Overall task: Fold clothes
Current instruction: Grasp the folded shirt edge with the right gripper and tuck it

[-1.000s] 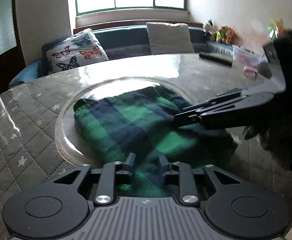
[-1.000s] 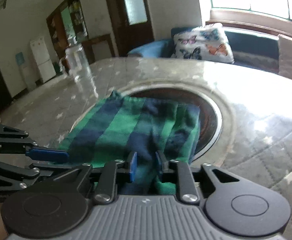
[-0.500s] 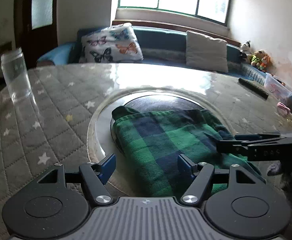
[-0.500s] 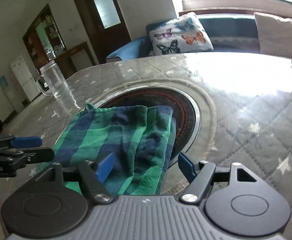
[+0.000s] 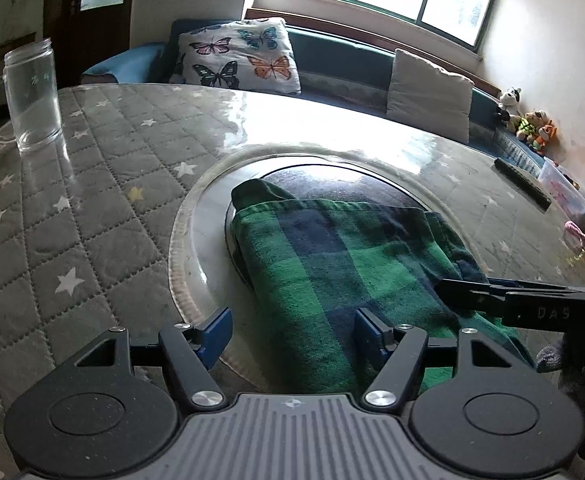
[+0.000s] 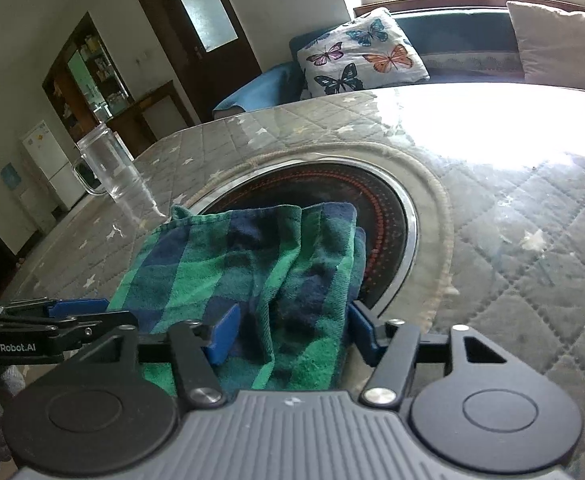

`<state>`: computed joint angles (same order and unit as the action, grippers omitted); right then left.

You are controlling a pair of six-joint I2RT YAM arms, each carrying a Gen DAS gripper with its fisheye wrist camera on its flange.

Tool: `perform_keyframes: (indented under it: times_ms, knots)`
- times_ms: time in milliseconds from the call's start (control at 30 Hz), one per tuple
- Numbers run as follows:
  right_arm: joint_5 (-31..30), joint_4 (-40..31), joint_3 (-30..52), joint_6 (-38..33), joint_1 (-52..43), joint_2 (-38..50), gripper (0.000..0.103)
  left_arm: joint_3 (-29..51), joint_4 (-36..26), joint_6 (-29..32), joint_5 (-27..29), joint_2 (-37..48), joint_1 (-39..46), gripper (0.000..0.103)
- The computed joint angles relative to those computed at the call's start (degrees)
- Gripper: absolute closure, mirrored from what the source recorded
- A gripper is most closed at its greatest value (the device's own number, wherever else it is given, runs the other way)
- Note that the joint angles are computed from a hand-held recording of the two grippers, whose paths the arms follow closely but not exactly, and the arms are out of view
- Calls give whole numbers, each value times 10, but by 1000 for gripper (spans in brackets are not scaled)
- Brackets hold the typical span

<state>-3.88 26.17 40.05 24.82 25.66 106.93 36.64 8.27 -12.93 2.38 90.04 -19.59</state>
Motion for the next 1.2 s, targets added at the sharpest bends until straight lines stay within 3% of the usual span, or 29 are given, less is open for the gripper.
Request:
perform_keyframes:
  times_ms: [100, 433, 567, 600, 700, 1000, 1200]
  knots:
    - [-2, -4, 2, 1, -1, 0, 45, 0, 0, -3, -1, 0, 0, 33]
    - [-37, 8, 2, 15, -14, 10, 74, 3, -9, -22, 20, 4, 10, 33]
    - [-48, 20, -5, 20, -17, 9, 82, 7, -9, -28, 54, 11, 19, 49]
    - [-50, 22, -6, 21, -17, 7, 83, 8, -9, -30, 64, 12, 22, 58]
    - [-54, 28, -14, 23, -17, 2, 85, 10, -9, -27, 64, 13, 19, 62]
    - [-54, 38, -12, 34, -19, 16, 80, 17, -9, -17, 59, 21, 16, 61]
    - [-42, 33, -17, 42, -3, -4, 87, 1, 0, -15, 53, -1, 16, 79]
